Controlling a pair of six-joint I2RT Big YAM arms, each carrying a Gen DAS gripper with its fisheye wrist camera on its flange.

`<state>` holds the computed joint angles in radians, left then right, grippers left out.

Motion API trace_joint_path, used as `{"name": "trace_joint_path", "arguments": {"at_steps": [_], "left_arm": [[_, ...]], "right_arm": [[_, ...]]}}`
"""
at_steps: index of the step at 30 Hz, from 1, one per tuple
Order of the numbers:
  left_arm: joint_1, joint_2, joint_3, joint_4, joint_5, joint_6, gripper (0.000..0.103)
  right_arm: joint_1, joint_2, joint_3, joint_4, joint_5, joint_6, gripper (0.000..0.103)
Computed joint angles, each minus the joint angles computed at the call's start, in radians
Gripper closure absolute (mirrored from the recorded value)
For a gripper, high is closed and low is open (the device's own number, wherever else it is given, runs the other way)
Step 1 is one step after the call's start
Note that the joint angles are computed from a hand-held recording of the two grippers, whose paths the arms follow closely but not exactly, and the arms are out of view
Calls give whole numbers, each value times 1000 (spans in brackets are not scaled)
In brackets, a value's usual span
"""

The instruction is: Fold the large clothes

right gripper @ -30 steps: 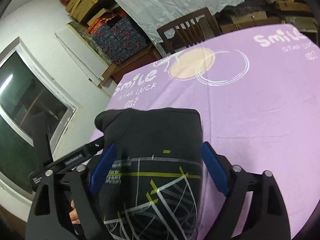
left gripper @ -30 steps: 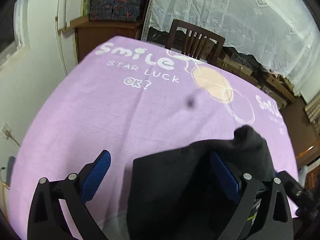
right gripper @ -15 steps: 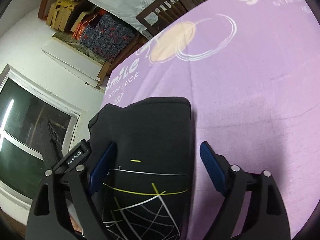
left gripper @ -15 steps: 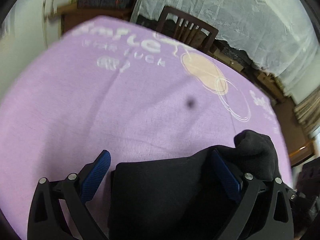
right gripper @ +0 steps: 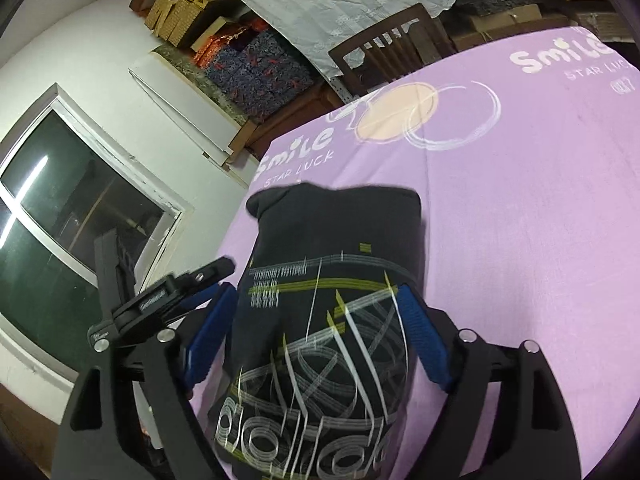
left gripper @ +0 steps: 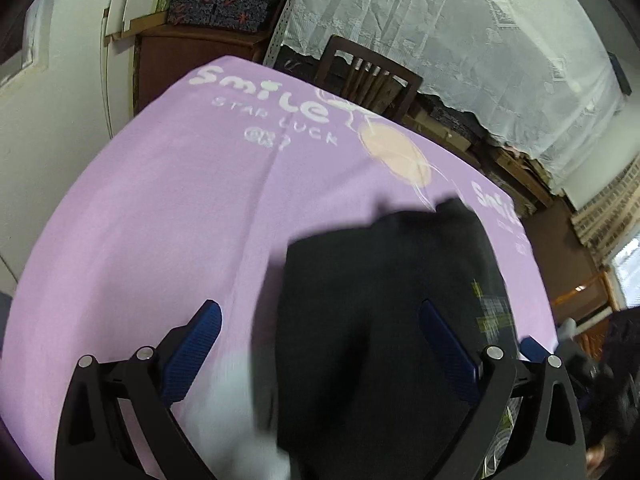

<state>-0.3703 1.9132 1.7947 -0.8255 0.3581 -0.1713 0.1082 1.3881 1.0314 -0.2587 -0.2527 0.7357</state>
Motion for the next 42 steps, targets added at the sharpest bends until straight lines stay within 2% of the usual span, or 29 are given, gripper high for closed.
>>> {"name": "trace_joint_path", "arguments": {"at_steps": [3,7,10,15,18,20,24,25,26,31,34,37,40,42], "left_arm": [[-4,-78,-120,32,25,18,4],[-26,-154,-248,98,-29,45,4],[-30,-142,-253,86,-37,52,4],[-28,-92,-215,36,-20,54,3],[-4,-78,-178,26,31,46,4],[13,-41,-122,-4,105,37,3],[25,54,-21,-85,236,30,3],[29,71,-11,-86,275,31,3],[29,66,-20,-63,278,32,3],[38,116,23,-69,416,26,4],[34,133,37,-68,463,24,5],[33,146,48,-72,510,37,6],[30,157,63,-83,523,51,6],[27,155,58,-85,542,56,6]], "right_arm": [[22,-51,-57,26,1,37,21],[71,-99,-114,48,19,57,19],[96,-106,-134,45,43,69,18],[94,-63,-137,30,21,97,15],[72,-62,-157,77,-34,132,15],[55,-63,-159,102,-54,136,11],[21,-37,-136,128,-112,141,9],[13,-21,-125,131,-136,145,8],[7,0,-111,128,-152,145,6],[1,68,-58,107,-152,127,4],[-8,112,-28,104,-173,115,4],[-30,154,-20,156,-256,150,4],[-36,180,22,105,-281,100,4],[-37,180,22,100,-295,85,4]]}}
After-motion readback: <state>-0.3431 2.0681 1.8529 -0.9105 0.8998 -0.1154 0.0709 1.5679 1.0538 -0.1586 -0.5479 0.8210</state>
